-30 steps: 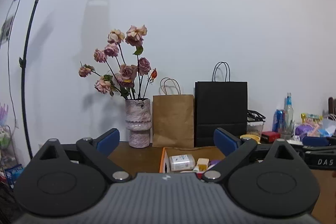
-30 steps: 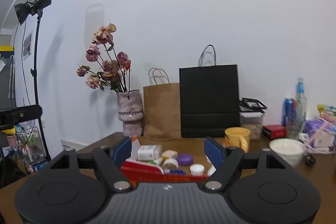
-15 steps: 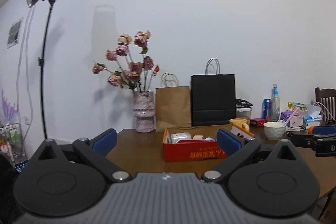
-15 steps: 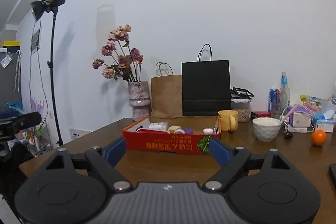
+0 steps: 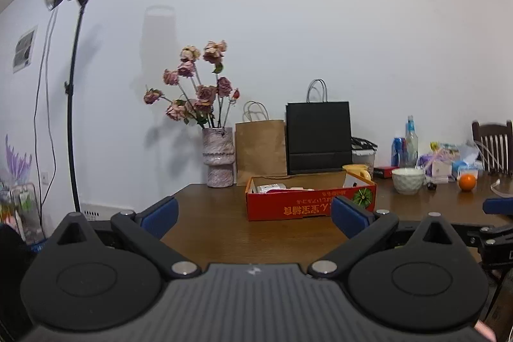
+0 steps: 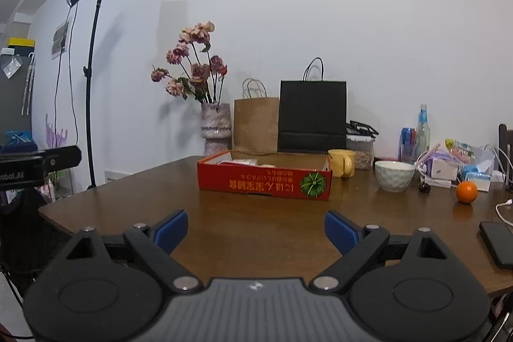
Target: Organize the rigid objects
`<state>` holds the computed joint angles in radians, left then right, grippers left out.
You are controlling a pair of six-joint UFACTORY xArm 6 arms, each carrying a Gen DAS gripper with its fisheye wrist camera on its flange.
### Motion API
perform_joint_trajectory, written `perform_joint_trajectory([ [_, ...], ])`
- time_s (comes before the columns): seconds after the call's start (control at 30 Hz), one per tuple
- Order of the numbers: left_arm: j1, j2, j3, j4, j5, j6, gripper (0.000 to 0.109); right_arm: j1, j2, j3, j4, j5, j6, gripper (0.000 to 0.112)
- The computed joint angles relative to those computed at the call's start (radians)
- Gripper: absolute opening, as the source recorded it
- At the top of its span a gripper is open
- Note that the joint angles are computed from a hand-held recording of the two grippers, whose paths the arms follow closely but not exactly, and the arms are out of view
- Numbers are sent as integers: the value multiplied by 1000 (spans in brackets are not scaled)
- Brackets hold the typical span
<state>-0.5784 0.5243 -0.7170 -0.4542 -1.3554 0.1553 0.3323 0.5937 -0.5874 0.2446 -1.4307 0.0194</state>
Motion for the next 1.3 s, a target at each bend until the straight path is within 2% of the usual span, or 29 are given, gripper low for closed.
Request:
perform_joint_trajectory([
  [0.13, -11, -18, 22, 3, -6, -5, 103, 8, -1, 15, -7, -38, 10, 92],
  [0.2, -31, -52, 42, -23, 37, -1, 103, 21, -11, 33, 4, -55, -4, 92],
  [0.23, -46, -69, 55, -48, 59, -10, 103, 26, -16, 42, 6, -68, -4, 92],
  [0.33, -61, -96, 101, -33, 53, -77, 103, 36, -18, 64, 4, -115, -1, 93],
  [0.57, -69, -107, 124, -7, 52, -83, 103, 71, -22, 78, 38, -126, -1, 93],
  [1.3, -83, -106, 123, -23, 53, -72, 103, 84, -22, 74, 77, -101, 32, 94],
])
